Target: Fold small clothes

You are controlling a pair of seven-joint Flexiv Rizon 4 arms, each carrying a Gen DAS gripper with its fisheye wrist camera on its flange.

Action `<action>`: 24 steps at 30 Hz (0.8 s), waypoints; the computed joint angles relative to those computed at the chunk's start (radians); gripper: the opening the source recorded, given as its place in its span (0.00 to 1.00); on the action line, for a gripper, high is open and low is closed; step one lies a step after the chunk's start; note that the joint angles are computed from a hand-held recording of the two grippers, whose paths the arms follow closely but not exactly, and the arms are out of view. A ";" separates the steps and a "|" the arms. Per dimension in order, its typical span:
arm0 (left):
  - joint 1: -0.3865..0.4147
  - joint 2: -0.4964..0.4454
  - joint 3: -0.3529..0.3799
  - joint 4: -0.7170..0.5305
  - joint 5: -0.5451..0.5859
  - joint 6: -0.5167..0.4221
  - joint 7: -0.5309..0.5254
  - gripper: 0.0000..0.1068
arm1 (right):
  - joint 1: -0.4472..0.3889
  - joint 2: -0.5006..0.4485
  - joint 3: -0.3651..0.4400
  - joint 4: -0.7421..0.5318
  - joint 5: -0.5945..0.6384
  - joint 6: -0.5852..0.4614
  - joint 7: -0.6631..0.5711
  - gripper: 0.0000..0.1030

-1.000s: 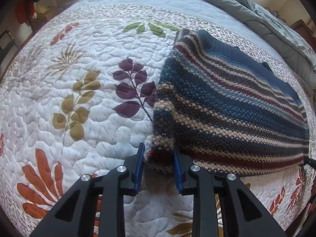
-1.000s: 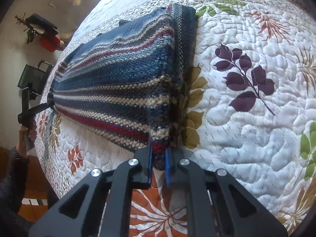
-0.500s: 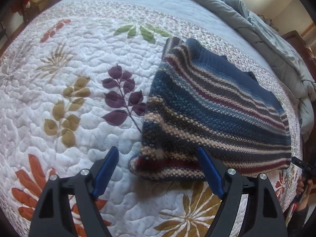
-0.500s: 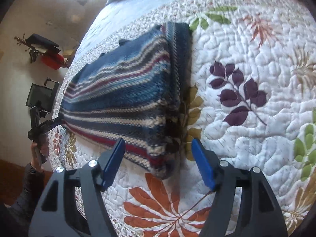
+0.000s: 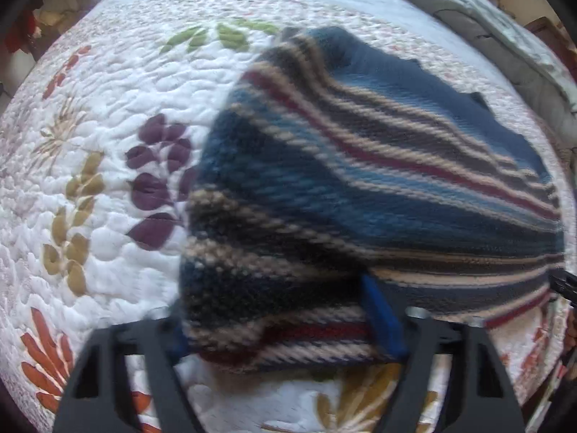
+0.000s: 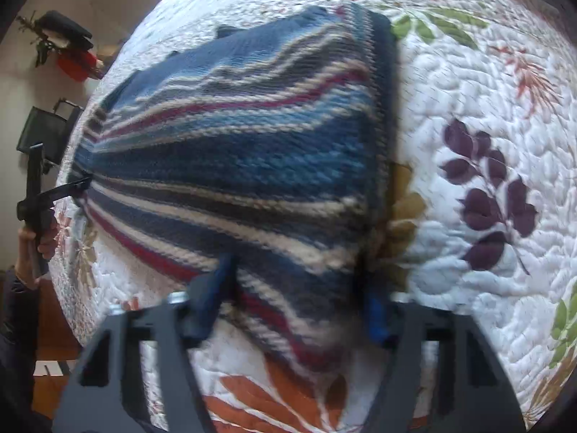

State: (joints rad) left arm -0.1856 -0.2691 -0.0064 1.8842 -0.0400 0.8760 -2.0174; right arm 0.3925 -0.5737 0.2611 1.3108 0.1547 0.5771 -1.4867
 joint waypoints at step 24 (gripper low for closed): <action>-0.101 0.304 -0.087 0.259 -0.177 0.004 0.022 0.20 | -0.114 0.402 -0.013 0.354 0.192 -0.096 -0.022 0.17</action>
State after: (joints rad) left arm -0.2867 0.0351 -0.0939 2.1437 -0.2171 0.8802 -1.9956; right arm 0.2790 -0.1715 0.2486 1.6648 0.3470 0.4807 -1.5088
